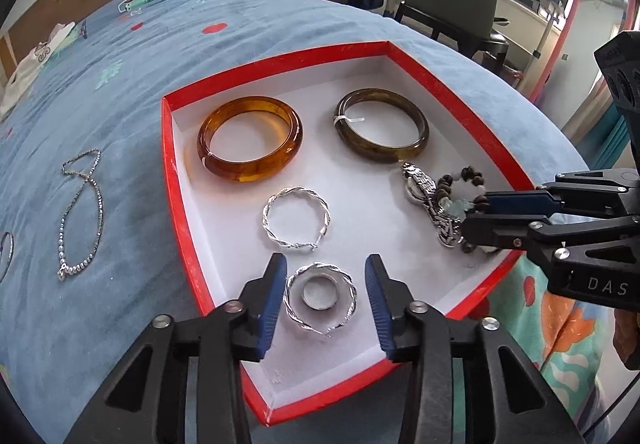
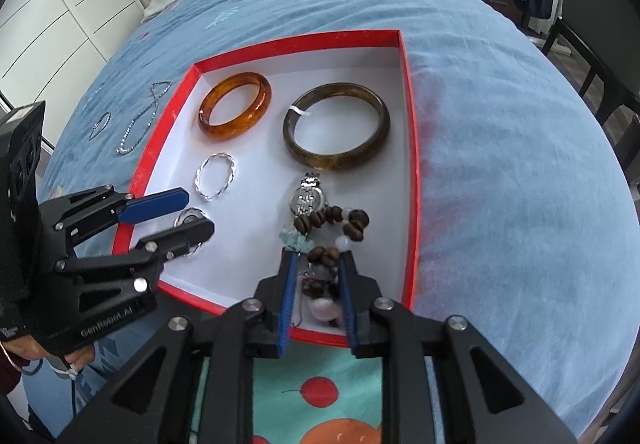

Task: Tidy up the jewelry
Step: 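Carry the ring and beaded bracelet into the red box and open both tools, then lift both tools away from the box toward the silver bangle and necklace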

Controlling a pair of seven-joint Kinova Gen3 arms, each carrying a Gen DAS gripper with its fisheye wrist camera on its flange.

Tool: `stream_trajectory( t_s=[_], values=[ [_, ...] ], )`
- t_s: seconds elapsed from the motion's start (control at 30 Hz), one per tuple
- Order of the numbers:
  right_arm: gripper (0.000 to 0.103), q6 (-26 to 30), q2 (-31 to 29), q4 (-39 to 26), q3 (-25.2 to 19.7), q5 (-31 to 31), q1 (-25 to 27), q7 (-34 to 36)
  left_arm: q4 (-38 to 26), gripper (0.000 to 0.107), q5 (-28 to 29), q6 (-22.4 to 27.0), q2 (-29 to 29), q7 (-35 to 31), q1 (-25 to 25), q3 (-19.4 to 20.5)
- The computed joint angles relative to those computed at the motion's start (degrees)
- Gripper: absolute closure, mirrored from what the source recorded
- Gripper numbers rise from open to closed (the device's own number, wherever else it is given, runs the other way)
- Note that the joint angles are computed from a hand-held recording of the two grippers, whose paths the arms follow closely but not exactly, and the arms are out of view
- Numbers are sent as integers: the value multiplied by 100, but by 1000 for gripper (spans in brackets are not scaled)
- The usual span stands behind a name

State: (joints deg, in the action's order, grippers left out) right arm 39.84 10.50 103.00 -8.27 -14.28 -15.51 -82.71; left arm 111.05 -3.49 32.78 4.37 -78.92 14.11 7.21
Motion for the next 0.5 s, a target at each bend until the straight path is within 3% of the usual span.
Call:
stream_trajectory(
  t_s=[0.1,0.37,0.5],
  values=[
    [66,24,-87,17,24,116,-63,-138,2,65,-99,54,-83,123,28,-6],
    [65,122,-506,169,73,228,-84,-378,56,61,-658,247,-564,802,79,136],
    [65,170,-811,287,86,279,-99,-511,110,52,-1154,403,-884,1468,89,354]
  ],
)
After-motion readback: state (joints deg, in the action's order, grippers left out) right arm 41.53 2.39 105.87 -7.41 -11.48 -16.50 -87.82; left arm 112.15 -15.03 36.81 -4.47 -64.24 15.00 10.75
